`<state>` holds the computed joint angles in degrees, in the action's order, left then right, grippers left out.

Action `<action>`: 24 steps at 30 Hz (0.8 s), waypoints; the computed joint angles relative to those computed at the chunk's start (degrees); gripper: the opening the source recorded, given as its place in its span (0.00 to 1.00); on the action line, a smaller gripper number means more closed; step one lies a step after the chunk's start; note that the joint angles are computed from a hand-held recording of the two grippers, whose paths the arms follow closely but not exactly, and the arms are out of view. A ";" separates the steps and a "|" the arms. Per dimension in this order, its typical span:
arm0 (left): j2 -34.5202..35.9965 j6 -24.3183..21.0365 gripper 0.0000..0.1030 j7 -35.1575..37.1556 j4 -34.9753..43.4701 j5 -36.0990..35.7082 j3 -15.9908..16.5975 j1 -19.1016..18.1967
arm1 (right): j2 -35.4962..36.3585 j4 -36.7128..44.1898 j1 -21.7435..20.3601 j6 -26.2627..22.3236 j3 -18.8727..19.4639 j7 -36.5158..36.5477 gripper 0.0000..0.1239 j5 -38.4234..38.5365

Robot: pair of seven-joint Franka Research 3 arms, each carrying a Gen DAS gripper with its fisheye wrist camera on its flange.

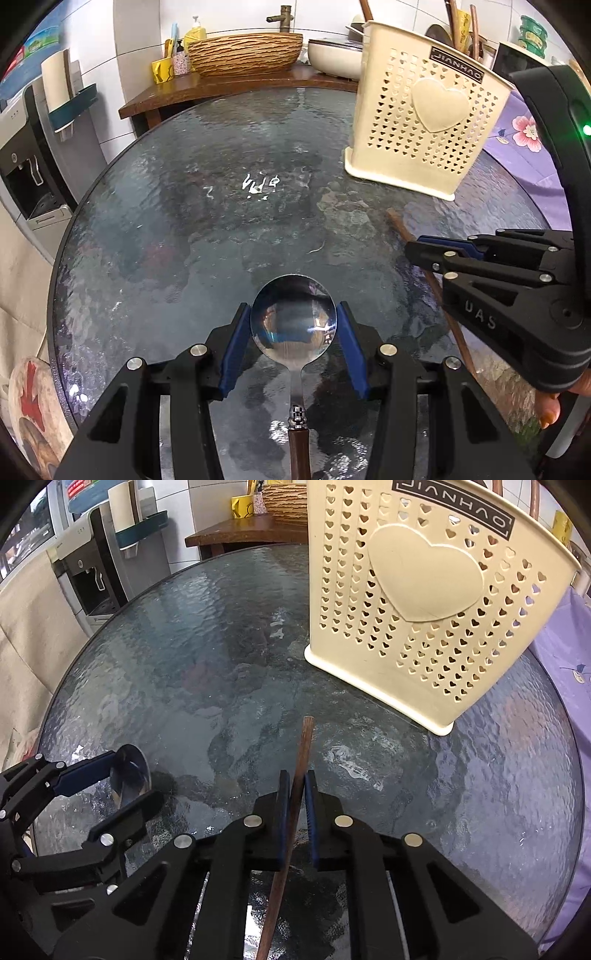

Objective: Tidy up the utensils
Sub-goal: 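Lift the spoon with left gripper while right gripper carries the chopstick upright toward the basket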

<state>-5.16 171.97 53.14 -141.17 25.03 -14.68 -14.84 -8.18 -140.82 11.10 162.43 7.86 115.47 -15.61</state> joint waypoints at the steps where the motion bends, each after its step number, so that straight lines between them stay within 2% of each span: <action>1: 0.13 -0.07 0.45 -0.39 0.20 0.62 -0.21 0.11 | -0.22 -0.35 0.05 0.31 -0.12 -0.16 0.07 0.24; 7: 0.55 1.15 0.45 2.42 0.18 -2.41 0.31 -1.10 | -2.21 -3.08 -0.85 3.26 0.04 -0.79 0.06 1.30; 14: 0.28 2.28 0.45 0.10 0.39 0.29 -0.51 -0.49 | -5.60 -6.10 -1.15 5.70 -0.39 -5.41 0.06 7.49; 16: 0.01 2.56 0.45 -0.02 0.36 0.64 -0.55 -0.49 | -6.90 -7.25 0.71 6.77 -2.08 -9.28 0.06 12.20; 20: -0.51 2.97 0.45 0.09 0.31 0.72 -0.49 -0.54 | -9.81 -9.51 1.04 8.93 -2.10 -12.87 0.06 17.15; 24: -1.50 4.17 0.45 0.28 -0.25 0.28 -0.47 -0.45 | -14.28 -12.46 5.18 10.84 -5.59 -18.73 0.06 24.83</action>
<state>-6.67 176.14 53.42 -141.42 25.31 -15.15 -15.29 -22.46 -153.28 16.28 173.27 2.27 96.74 9.22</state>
